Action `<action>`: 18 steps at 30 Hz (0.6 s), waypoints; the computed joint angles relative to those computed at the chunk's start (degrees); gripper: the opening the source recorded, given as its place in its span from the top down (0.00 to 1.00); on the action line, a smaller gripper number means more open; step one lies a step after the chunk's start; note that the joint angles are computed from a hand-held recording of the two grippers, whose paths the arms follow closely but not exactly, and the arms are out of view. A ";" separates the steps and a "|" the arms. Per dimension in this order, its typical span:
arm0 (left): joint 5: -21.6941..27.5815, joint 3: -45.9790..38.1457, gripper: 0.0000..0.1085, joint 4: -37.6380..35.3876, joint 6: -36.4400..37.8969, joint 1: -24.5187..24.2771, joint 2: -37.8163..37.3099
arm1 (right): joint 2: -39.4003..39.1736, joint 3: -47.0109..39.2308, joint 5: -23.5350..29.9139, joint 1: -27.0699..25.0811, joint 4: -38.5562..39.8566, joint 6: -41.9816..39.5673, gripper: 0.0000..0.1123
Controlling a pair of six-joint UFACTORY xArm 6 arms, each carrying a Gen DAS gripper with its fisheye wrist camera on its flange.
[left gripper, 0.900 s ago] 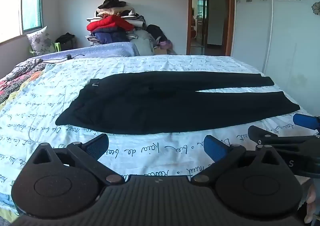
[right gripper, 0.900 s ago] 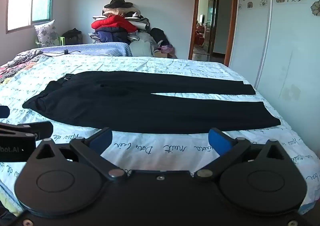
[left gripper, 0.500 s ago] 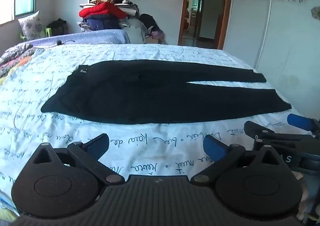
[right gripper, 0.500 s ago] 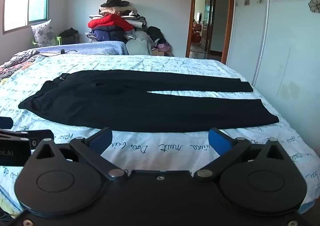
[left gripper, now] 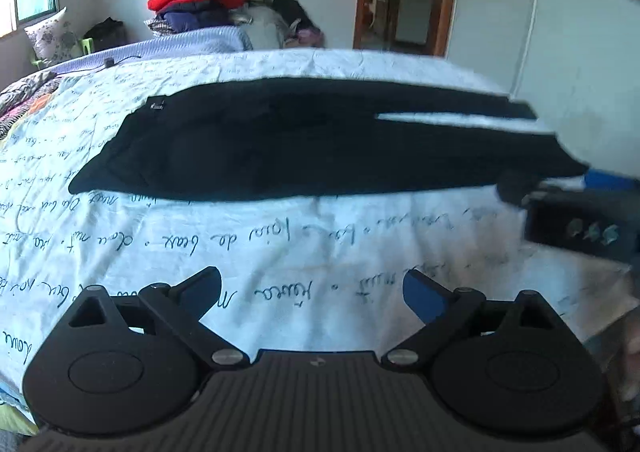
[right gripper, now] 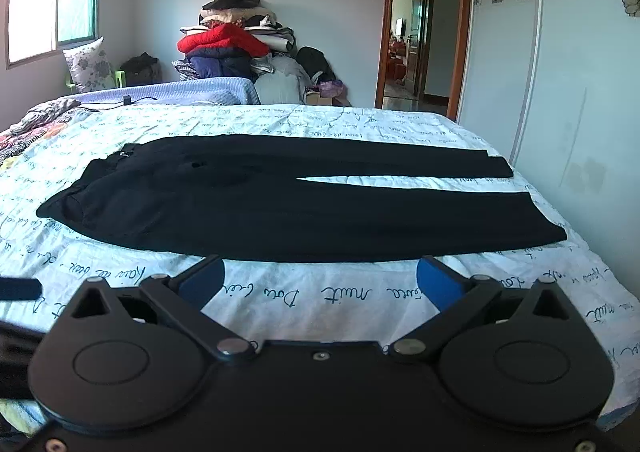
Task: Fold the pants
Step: 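Move both grippers toward the waistband of the black trousers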
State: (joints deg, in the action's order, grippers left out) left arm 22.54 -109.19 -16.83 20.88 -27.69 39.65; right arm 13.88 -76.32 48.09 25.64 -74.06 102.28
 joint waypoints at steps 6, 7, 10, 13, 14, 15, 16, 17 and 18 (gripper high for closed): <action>4.11 -3.15 0.09 5.05 -5.74 0.34 3.14 | 0.26 -0.02 0.92 0.01 1.07 -1.09 0.08; 7.58 -5.36 0.09 6.12 -6.84 0.51 4.47 | 0.30 0.07 0.84 -0.11 1.41 -1.00 0.08; 18.29 -13.50 0.05 8.39 -10.31 0.99 9.24 | 0.54 0.33 -0.09 -0.69 2.54 -0.91 0.08; 15.32 -10.40 0.05 9.63 -9.71 0.71 7.86 | 1.13 0.15 -0.72 -0.93 3.27 -1.41 0.08; 14.94 -9.97 0.05 9.84 -9.69 0.69 7.69 | 1.38 -0.04 -0.83 -0.96 3.62 -1.69 0.08; 14.55 -9.35 0.05 9.70 -9.59 0.73 7.33 | 1.53 -0.13 -1.03 -1.02 3.88 -1.94 0.08; 14.26 -9.07 0.05 9.60 -9.63 0.69 7.24 | 1.65 -0.21 -1.21 -1.08 4.01 -2.10 0.08; 14.02 -8.76 0.05 9.66 -9.56 0.70 7.10 | 1.69 -0.21 -1.42 -1.15 3.99 -2.12 0.08; 13.83 -8.53 0.05 10.14 -9.65 0.59 6.98 | 1.76 -0.26 -1.56 -1.19 4.06 -2.21 0.08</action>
